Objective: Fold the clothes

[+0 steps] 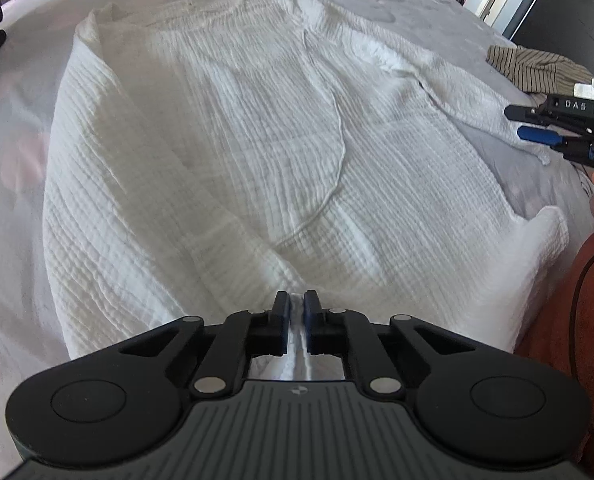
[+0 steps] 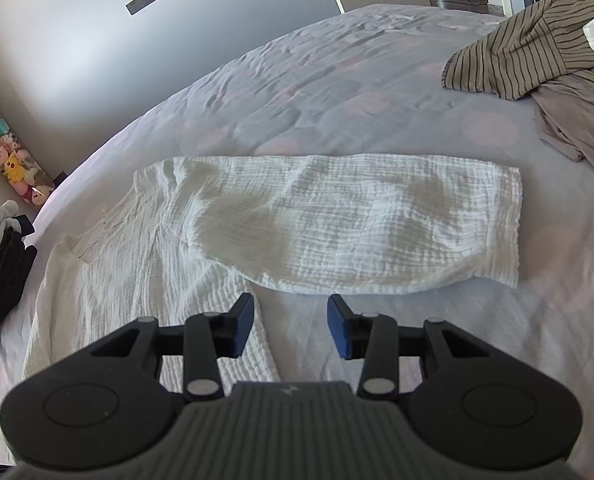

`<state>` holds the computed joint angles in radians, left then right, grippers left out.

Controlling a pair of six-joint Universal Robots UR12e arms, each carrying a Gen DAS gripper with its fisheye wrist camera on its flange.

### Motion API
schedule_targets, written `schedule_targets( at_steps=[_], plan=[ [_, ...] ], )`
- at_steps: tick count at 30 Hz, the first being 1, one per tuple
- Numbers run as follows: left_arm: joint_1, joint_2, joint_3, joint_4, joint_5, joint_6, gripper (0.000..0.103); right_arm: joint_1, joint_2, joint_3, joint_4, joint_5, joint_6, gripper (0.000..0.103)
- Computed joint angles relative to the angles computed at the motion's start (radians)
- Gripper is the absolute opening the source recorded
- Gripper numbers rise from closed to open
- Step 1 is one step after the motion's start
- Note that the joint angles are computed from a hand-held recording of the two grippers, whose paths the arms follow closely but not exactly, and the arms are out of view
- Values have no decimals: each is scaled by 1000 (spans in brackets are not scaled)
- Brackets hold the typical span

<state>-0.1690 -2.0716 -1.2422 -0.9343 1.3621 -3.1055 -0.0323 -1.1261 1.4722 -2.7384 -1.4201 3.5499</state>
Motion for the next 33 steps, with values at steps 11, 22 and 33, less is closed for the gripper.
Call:
schedule_targets(
  at_steps=[11, 22, 33],
  plan=[
    [29, 44, -92, 391, 154, -300, 6, 3, 3, -5, 8, -9, -4, 44],
    [112, 64, -49, 450, 260, -356, 5, 10, 6, -2, -26, -54, 10, 44],
    [215, 56, 18, 357, 392, -326, 4, 19, 28, -21, -42, -74, 10, 44]
  ],
)
